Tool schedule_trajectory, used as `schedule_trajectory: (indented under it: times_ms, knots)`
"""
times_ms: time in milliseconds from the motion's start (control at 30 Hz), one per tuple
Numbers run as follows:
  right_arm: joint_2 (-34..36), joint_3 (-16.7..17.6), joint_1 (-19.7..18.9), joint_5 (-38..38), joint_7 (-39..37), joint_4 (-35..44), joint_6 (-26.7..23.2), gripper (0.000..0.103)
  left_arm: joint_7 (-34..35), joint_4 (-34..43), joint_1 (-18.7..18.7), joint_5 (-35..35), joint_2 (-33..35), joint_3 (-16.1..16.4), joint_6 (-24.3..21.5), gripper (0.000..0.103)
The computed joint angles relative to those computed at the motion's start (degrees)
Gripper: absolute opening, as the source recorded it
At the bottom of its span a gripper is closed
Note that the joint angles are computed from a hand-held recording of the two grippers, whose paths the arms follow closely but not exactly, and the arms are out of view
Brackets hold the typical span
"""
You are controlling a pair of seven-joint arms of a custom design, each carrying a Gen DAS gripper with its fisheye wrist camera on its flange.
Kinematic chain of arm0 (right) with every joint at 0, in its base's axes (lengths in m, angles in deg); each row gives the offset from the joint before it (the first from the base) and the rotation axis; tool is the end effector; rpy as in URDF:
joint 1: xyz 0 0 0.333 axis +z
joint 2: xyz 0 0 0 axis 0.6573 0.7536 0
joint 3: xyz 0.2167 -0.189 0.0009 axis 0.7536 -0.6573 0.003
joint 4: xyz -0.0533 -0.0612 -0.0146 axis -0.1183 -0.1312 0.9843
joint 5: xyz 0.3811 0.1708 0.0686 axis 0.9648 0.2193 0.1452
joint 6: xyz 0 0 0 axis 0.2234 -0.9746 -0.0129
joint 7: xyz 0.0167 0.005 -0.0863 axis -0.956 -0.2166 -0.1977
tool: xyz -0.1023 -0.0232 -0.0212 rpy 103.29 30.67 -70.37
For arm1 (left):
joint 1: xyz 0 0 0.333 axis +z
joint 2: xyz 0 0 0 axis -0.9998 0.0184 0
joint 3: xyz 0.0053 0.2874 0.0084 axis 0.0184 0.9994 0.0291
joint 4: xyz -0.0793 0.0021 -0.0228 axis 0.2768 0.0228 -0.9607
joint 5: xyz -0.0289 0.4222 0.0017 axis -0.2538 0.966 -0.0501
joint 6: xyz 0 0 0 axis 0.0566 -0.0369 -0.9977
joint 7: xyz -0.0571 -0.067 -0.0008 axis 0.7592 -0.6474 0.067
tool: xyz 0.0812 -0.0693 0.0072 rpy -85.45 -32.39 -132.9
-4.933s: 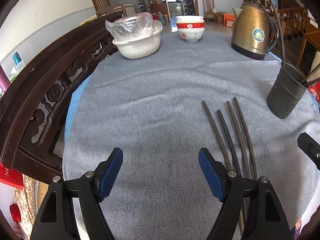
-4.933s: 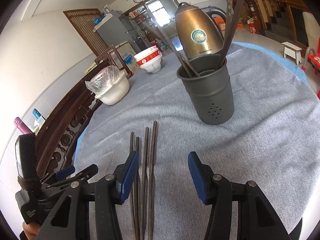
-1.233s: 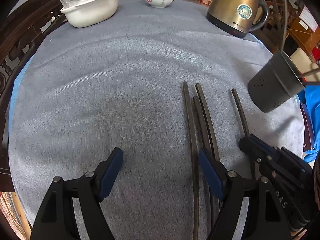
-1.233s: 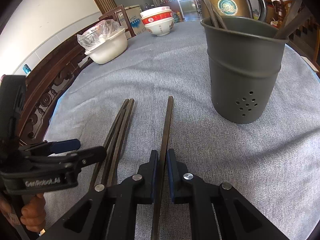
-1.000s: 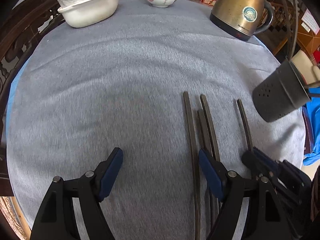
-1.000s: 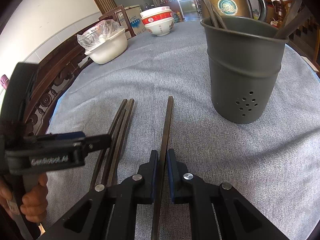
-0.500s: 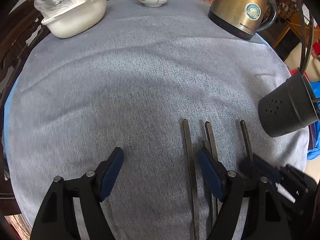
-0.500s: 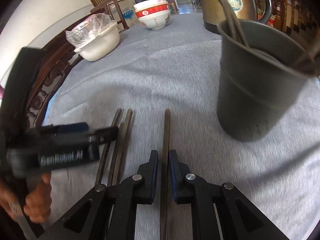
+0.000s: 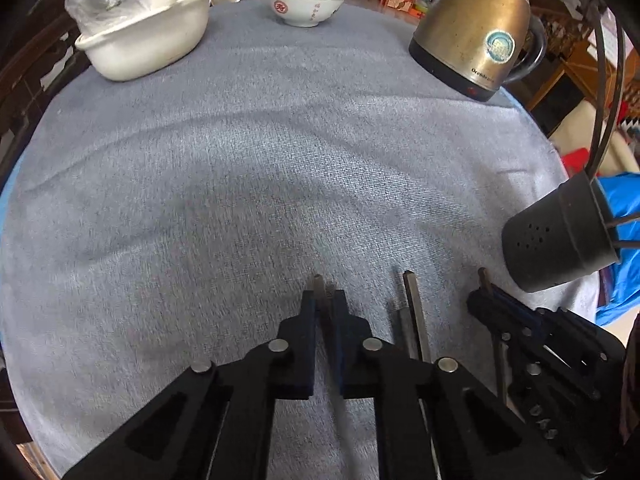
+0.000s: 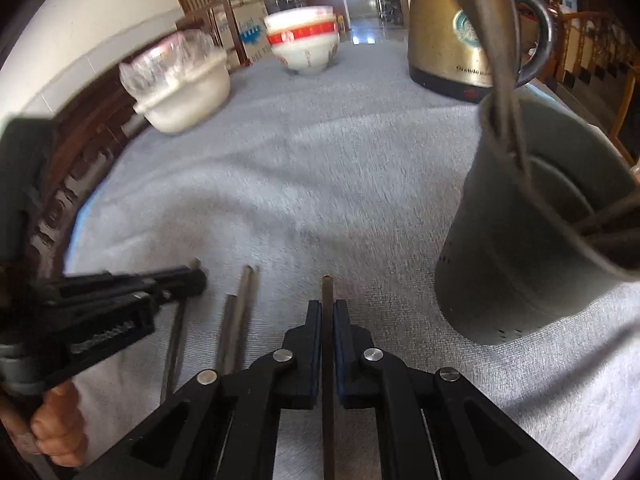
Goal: Organize utensils
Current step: 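Close the left tool on another brown chopstick on the cloth, then lift both held chopsticks and carry them over the grey holder cup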
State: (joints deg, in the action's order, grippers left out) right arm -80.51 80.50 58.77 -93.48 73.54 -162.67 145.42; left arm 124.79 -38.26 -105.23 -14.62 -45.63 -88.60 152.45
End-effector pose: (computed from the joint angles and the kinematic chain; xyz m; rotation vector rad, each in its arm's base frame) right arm 0.6296 0.2115 0.4367 -1.5358 2.1355 -0.3218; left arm 0.7172 -0.3449 0.4586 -1.5951 2.5886 -0.6405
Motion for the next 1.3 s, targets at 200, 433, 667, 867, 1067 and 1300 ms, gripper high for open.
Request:
schedule_trajectory:
  times_ms: [200, 433, 667, 867, 1067, 1300]
  knots:
    - [-6.0, 0.1, -0.3, -5.2, 3.8, -4.4, 5.1, 0.006, -0.9, -14.5, 2.5, -1.5, -11.2, -0.7, 8.9, 0.006]
    - [-12.9, 2.9, -2.8, -12.4, 10.9, -9.2, 10.2, 0.006, -1.5, -25.2, 2.7, -0.2, -21.4, -0.7, 17.2, 0.006]
    - [-18.5, 6.6, -6.6, -17.0, 16.9, -12.9, 12.6, 0.006, -4.2, -33.6, 1.8, 3.2, -29.1, -0.1, 24.5, 0.005]
    - [-21.8, 9.8, -9.8, -19.3, 20.1, -15.0, 13.7, 0.006, -5.2, -37.9, 1.6, 4.7, -33.7, 0.0, 28.0, 0.005]
    - [-25.5, 11.5, -11.8, -19.0, 20.8, -17.8, 14.3, 0.006, -1.6, -35.7, 2.8, 0.1, -32.6, -0.2, 24.6, 0.005]
    - [-29.5, 13.5, -15.0, -15.9, 20.6, -21.7, 17.3, 0.006, -2.4, -16.9, 3.8, -0.2, -18.1, 1.2, 6.7, 0.008]
